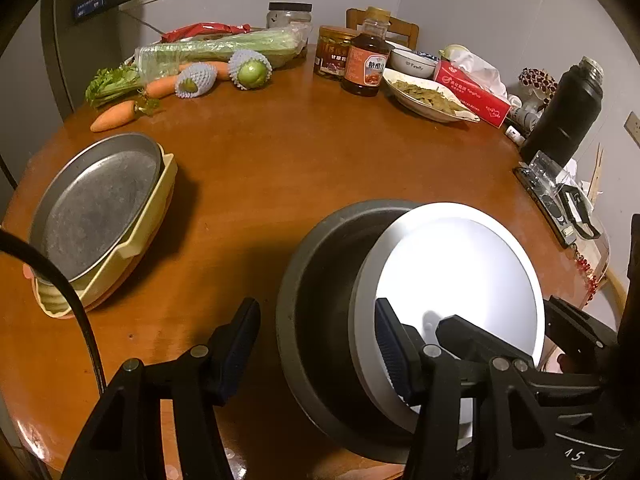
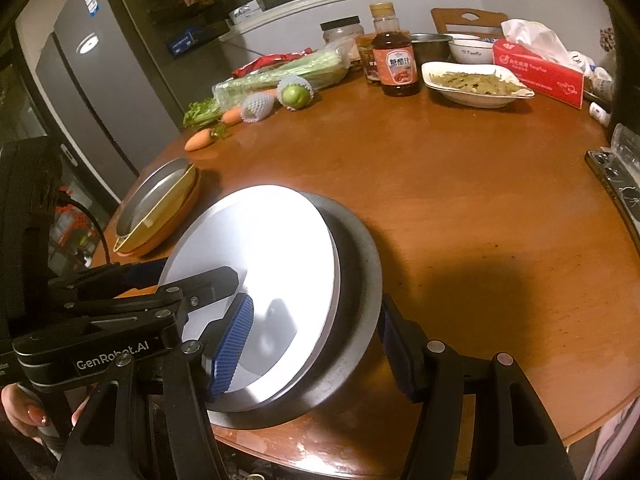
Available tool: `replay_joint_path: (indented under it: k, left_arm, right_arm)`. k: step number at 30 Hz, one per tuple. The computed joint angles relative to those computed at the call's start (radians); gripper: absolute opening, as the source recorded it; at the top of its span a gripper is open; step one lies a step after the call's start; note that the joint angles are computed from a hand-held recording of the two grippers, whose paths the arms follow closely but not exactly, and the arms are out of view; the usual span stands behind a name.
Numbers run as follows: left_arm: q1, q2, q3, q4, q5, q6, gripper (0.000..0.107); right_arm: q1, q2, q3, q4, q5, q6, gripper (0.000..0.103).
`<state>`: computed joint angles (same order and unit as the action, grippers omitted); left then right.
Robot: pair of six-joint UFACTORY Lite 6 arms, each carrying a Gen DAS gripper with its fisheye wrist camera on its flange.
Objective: Organize plates and bowls
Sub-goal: 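Grasp the rim of the steel bowl with the left gripper, then lift the steel bowl with the left gripper and carry it over the grey tray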
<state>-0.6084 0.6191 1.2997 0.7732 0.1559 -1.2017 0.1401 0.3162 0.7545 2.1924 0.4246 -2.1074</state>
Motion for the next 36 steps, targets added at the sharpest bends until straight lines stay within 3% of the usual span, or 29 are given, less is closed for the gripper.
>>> replay_joint_path:
  k: [7,22,36]
  left_arm:
    - [0.003,0.003,-0.003,-0.058,-0.033,0.06,0.049]
    - [-0.008,-0.012,-0.016,0.097,-0.005,-0.1,0.047]
    - [0.03,-0.136,-0.143,0.402,-0.024,-0.41,0.047]
  right_arm:
    - [0.006,-0.005,-0.019,0.049,0.026,-0.061,0.058]
    - [0.021,-0.012,-0.017,0.092,0.019,-0.1,0.053]
    - [0.095,-0.054,-0.003,0.14,-0.018,-0.117,0.053]
